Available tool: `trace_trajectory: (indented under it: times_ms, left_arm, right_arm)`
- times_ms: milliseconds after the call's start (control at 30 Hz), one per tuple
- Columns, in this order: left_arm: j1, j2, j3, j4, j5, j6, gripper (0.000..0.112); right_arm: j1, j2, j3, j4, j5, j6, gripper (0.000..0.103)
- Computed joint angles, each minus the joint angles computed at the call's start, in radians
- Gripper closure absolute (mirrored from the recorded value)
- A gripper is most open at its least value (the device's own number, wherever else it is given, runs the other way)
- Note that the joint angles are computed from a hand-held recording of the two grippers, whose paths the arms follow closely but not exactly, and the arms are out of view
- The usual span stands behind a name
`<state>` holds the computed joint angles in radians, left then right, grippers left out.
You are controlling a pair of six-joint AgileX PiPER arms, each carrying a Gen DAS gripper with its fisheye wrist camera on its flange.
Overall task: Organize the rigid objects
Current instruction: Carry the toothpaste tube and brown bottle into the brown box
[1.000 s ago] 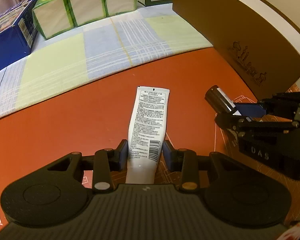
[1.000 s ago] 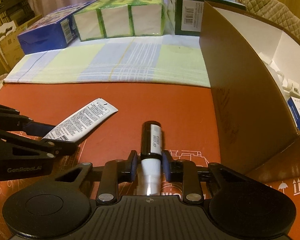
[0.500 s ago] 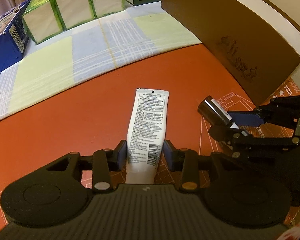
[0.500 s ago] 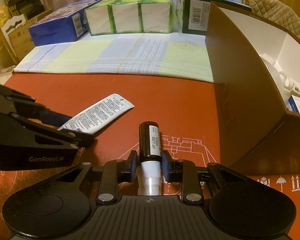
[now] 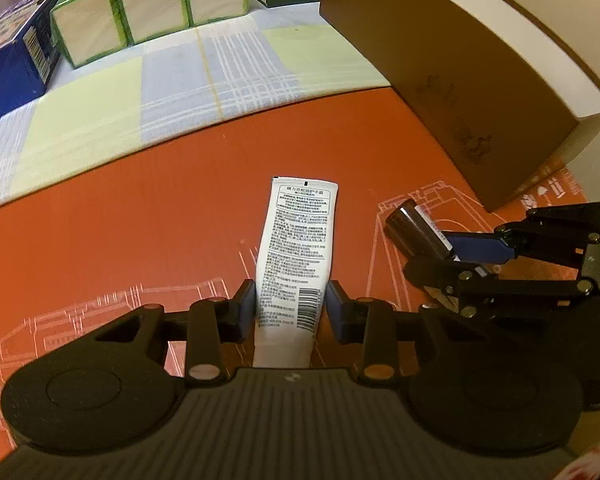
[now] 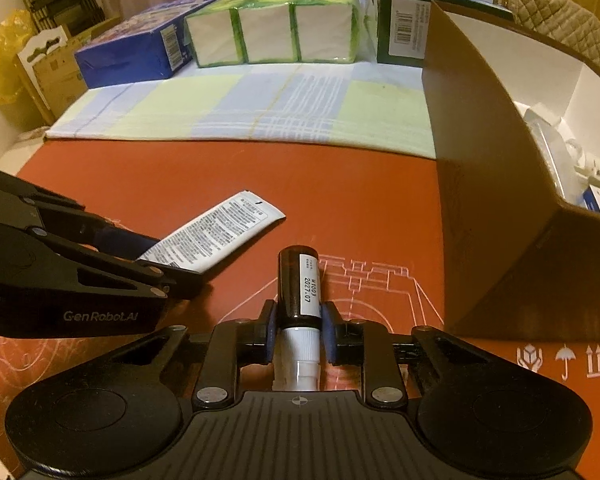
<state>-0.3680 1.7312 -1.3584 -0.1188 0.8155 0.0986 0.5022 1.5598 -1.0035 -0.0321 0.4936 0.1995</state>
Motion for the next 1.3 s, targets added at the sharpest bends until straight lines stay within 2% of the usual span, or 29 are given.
trace_trajectory:
  times_ms: [300, 800, 1067, 1300]
  left_arm:
    - [-0.004, -0.096, 0.04, 0.004, 0.009, -0.058, 0.08]
    - [-0.11, -0.185, -0.071, 0.081, 0.06, -0.207, 0.08]
    - [-0.201, -0.143, -0.193, 0.132, 0.077, -0.279, 0.08]
    - [-0.288, -0.035, -0.362, 0.173, 0.103, -0.329, 0.08]
  right_arm:
    - [-0.063, -0.119, 0.04, 0.147, 0.03, -0.131, 0.083]
    - [-0.159, -0.281, 0.027, 0.327, 0.112, -0.339, 0.083]
    - [-0.269, -0.331, -0.015, 0.422, 0.174, -0.465, 0.083]
    - [-0.462, -0.323, -0.093, 0.548, 0.257, -0.614, 0.083]
